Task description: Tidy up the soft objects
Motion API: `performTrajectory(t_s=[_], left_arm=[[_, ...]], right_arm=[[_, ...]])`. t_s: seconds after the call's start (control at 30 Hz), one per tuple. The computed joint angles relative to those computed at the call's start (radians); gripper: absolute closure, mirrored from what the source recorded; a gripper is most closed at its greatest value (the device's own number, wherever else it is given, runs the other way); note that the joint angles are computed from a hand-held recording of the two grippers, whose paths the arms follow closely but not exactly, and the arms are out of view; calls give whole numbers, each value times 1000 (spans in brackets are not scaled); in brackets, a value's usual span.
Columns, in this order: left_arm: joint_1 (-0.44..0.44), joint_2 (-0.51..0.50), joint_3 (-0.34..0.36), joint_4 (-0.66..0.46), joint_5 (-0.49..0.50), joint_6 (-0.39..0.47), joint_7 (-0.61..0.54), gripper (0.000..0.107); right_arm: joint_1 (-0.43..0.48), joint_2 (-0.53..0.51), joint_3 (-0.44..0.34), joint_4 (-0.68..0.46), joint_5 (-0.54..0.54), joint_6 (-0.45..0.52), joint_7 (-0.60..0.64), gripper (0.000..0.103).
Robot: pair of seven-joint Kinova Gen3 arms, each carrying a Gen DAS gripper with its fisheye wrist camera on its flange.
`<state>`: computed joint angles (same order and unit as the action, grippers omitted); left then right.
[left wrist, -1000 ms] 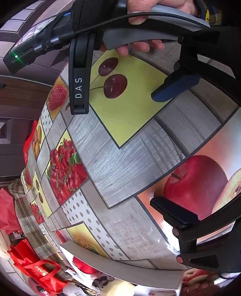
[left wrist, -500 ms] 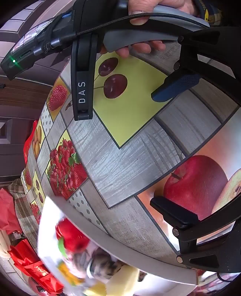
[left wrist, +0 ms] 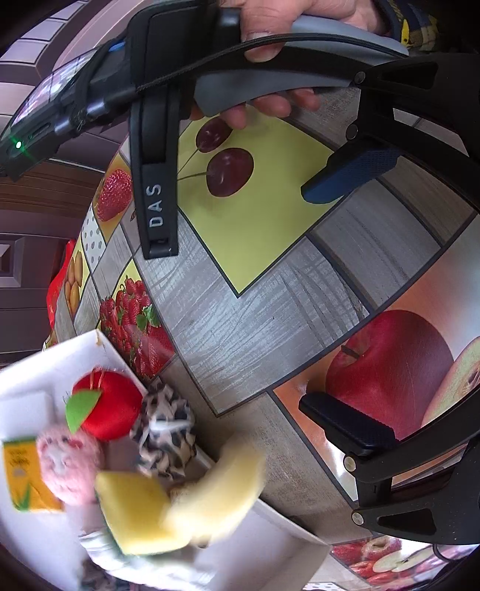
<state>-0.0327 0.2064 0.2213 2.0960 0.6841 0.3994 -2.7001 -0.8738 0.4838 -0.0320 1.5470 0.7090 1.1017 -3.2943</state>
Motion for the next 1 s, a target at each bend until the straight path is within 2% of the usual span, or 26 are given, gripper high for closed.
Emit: performTrajectory(t_s=[0.23,1.0], left_arm=[[1,0,-1,0,0,1,0,5],[-5,5,9,1,3,-5,-2,5]], right_arm=[[-5,32,20,-31,32,13,-20,0],[-6,27,18,-20,38,7,-29,0]])
